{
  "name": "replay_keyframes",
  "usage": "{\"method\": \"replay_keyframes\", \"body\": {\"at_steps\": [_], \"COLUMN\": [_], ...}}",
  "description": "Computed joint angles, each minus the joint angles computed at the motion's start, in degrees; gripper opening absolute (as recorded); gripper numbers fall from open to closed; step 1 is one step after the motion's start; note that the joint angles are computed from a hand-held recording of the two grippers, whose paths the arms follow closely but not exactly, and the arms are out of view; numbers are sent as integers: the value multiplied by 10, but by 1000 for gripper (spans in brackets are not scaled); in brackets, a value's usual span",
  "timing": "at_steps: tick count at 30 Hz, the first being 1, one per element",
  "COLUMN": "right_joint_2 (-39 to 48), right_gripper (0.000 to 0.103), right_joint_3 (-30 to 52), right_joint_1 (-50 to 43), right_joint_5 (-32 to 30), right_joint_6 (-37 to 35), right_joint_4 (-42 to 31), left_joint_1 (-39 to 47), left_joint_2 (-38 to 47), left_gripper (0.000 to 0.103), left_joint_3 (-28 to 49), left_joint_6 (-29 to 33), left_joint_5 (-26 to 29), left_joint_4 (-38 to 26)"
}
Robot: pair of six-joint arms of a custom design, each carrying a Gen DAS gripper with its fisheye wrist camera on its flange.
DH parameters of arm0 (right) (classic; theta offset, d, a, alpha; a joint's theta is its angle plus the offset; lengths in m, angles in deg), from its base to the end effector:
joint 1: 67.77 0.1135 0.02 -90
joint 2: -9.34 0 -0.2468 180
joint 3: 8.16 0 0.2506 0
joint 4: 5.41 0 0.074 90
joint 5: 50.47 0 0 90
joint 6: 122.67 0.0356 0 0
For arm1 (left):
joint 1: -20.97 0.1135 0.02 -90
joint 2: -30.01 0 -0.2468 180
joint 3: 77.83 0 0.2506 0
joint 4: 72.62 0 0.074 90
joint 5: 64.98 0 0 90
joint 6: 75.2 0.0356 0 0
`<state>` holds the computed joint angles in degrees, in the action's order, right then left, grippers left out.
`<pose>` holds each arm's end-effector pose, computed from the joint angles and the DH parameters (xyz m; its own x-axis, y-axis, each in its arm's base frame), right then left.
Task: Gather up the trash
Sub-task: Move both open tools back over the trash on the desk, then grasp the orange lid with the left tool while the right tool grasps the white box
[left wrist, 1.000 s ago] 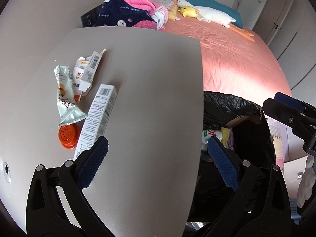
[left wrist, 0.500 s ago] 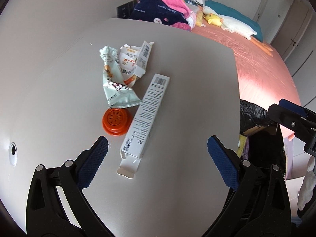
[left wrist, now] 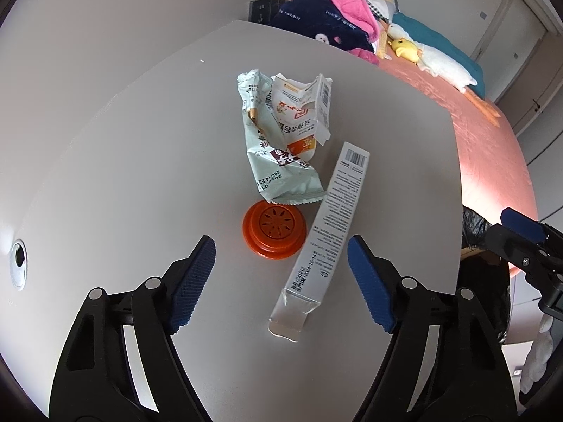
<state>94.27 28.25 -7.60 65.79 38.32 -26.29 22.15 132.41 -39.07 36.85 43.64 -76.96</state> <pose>0.1139 0.1669 0.0724 -0.8140 0.2849 -0.5062 0.2120 0.9570 0.1977 0.2248 -0.0067 0.0301 -0.8215 0.3389 -0.4586 0.4408 0.8876 -0.1336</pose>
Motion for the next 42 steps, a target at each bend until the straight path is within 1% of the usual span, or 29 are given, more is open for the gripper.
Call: {"method": "replay_keyframes", "body": {"at_steps": [4, 6, 9, 16, 18, 20, 24, 28, 30, 32, 33, 37, 42], "right_joint_2": [32, 46, 63, 91, 100, 105, 119, 132, 137, 142, 146, 157, 177], "right_gripper": [75, 75, 76, 76, 76, 76, 76, 76, 76, 76, 75, 76, 75], "right_joint_3": [13, 17, 25, 36, 42, 46, 58, 68, 75, 81, 84, 92, 106], "right_joint_1": [-14, -20, -26, -41, -43, -44, -45, -48, -48, -49, -50, -54, -57], "right_joint_5": [-11, -18, -25, -38, -41, -44, -49, -53, -53, -53, -55, -58, -67], "right_joint_6": [-21, -28, -37, -53, -58, -62, -67, -69, -67, -66, -65, -64, -69], "right_joint_4": [22, 33, 44, 67, 71, 75, 77, 83, 82, 81, 82, 83, 92], "left_joint_1": [1, 0, -3, 16, 24, 40, 42, 36, 31, 24, 23, 38, 82], "left_joint_2": [43, 70, 91, 107, 115, 121, 113, 125, 130, 144, 145, 150, 139], "left_gripper": [70, 69, 69, 67, 66, 66, 66, 66, 62, 49, 46, 45, 45], "left_joint_3": [29, 52, 65, 74, 83, 88, 66, 66, 70, 81, 76, 81, 72], "left_joint_6": [3, 2, 5, 17, 19, 27, 42, 42, 43, 41, 45, 53, 53], "left_joint_5": [-4, -5, -8, 10, 9, 26, 22, 23, 22, 16, 13, 29, 51], "left_joint_4": [2, -1, 1, 9, 1, -9, 17, 29, 32, 34, 50, 45, 39]}}
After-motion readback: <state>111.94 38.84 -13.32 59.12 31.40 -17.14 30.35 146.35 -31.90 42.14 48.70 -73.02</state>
